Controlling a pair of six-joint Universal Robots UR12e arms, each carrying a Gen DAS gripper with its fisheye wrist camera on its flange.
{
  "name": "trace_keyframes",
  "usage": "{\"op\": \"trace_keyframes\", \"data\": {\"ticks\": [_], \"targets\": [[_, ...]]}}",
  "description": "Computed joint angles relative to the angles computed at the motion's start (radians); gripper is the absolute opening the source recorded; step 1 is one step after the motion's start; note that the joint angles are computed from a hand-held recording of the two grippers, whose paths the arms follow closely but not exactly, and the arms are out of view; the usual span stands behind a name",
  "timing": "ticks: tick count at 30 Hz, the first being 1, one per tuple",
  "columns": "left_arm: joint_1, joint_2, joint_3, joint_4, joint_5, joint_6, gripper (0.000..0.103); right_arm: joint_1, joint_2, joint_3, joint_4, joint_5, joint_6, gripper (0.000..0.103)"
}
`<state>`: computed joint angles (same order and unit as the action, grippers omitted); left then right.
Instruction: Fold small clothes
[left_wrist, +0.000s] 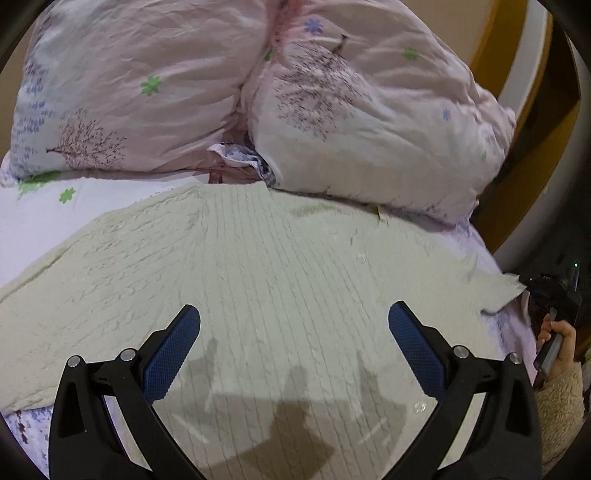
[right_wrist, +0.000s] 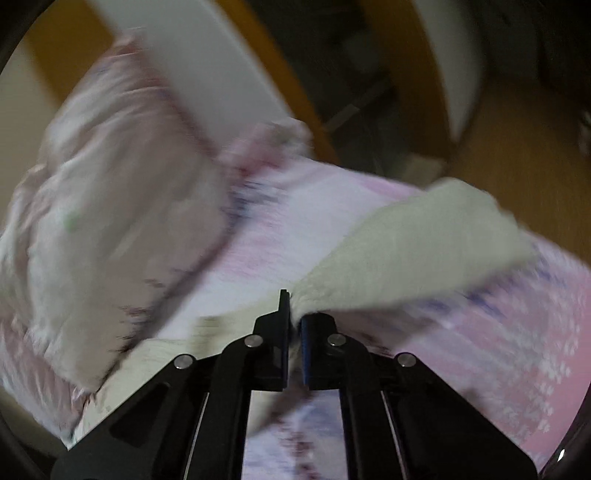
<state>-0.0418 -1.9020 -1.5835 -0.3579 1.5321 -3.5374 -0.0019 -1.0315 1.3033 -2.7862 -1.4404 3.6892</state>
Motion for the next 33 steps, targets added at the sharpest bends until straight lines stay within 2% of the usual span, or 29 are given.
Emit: {"op": "trace_keyframes", "data": {"ticks": [2,4,7,9,11,13,15,16,18,19,20,24,27,30,31,32,33], "targets": [[0.006,0.0,-0.007,0.035,-0.01,-0.017,0.102,0.023,0.005,-0.024,-0.026,0.036,-0.061,0.005],[0.012,0.0,-0.018,0.078,-0.032,-0.03,0.102,0.046,0.013,-0.048,-0.036,0.104,-0.118,0.005],[0.016,-0.001,-0.018,0.096,-0.049,-0.051,0.102,0.089,0.032,-0.084,-0.005,0.232,-0.21,0.005],[0.023,-0.004,-0.016,0.098,-0.079,-0.073,0.102,0.115,0.044,-0.103,0.047,0.304,-0.266,0.005],[0.029,-0.007,-0.014,0.098,-0.114,-0.104,0.102,0.142,0.064,-0.128,0.146,0.375,-0.329,0.005],[0.038,-0.012,-0.011,0.098,-0.166,-0.145,0.102,0.165,0.088,-0.157,0.258,0.413,-0.376,0.005],[0.043,-0.018,-0.007,0.09,-0.2,-0.168,0.102,0.173,0.096,-0.162,0.307,0.422,-0.386,0.008],[0.045,-0.02,-0.006,0.088,-0.213,-0.173,0.102,0.173,0.1,-0.164,0.335,0.442,-0.376,0.013],[0.047,-0.023,-0.003,0.083,-0.237,-0.179,0.102,0.162,0.104,-0.165,0.359,0.477,-0.327,0.033],[0.048,-0.025,-0.002,0.081,-0.247,-0.179,0.102,0.152,0.1,-0.15,0.345,0.506,-0.276,0.049],[0.049,-0.026,0.0,0.079,-0.255,-0.18,0.102,0.144,0.098,-0.139,0.319,0.517,-0.223,0.054],[0.052,-0.033,0.008,0.073,-0.283,-0.194,0.101,0.11,0.084,-0.094,0.207,0.536,-0.037,0.054],[0.054,-0.036,0.011,0.072,-0.298,-0.199,0.098,0.096,0.071,-0.06,0.127,0.475,0.092,0.054],[0.057,-0.036,0.01,0.068,-0.309,-0.202,0.096,0.094,0.065,-0.055,0.102,0.414,0.149,0.051],[0.058,-0.036,0.009,0.067,-0.31,-0.205,0.095,0.093,0.061,-0.055,0.103,0.386,0.145,0.039],[0.06,-0.035,0.007,0.066,-0.31,-0.208,0.093,0.1,0.06,-0.063,0.117,0.33,0.121,0.021],[0.062,-0.034,0.004,0.067,-0.312,-0.215,0.093,0.108,0.06,-0.074,0.129,0.28,0.09,0.013]]}}
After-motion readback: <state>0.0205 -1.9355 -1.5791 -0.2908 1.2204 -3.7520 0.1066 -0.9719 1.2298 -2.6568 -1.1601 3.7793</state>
